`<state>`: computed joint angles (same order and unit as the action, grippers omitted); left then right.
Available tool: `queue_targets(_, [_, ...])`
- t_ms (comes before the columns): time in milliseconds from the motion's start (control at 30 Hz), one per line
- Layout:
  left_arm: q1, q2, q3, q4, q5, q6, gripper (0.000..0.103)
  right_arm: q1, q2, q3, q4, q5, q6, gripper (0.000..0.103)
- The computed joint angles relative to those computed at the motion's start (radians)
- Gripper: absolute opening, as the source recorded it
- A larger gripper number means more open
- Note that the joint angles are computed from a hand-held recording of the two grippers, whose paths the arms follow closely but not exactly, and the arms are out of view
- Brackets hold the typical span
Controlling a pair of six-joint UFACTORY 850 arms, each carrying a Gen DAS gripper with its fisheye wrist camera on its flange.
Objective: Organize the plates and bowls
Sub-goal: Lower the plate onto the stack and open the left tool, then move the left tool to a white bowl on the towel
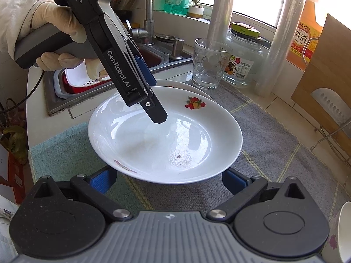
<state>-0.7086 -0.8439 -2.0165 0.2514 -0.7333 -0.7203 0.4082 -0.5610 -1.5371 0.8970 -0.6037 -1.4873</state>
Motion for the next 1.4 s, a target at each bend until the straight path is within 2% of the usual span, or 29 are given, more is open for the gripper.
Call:
queue_targets(667, [-0.016, 0.058, 0.087, 0.096, 0.07, -0.072, 0.084, 0.023, 0.021, 0.031, -0.025, 0.084, 0.041, 0.103])
queue_targets(733, [-0.021, 0.068, 0.104, 0.127, 0.077, -0.104, 0.084, 0.026, 0.022, 0.032, -0.042, 0.091, 0.059, 0.103])
queue_targets(867, [-0.038, 0.113, 0.174, 0.234, 0.142, -0.226, 0.084, 0.021, 0.033, 0.046, -0.037, 0.103, 0.091, 0.103])
queue_targets(1033, [-0.07, 0.133, 0.206, 0.393, 0.203, -0.386, 0.087, 0.009, 0.067, 0.088, -0.026, 0.17, 0.16, 0.103])
queue_targets(1167, [-0.091, 0.123, 0.195, 0.477, 0.263, -0.443, 0.087, -0.005, 0.108, 0.136, -0.024, 0.25, 0.233, 0.103])
queue_targets(1333, [-0.106, 0.062, 0.101, 0.454, 0.318, -0.353, 0.092, -0.032, 0.166, 0.207, -0.094, 0.359, 0.393, 0.103])
queue_targets(1400, [-0.116, 0.016, 0.028, 0.424, 0.305, -0.299, 0.093, -0.053, 0.192, 0.24, -0.098, 0.392, 0.413, 0.103])
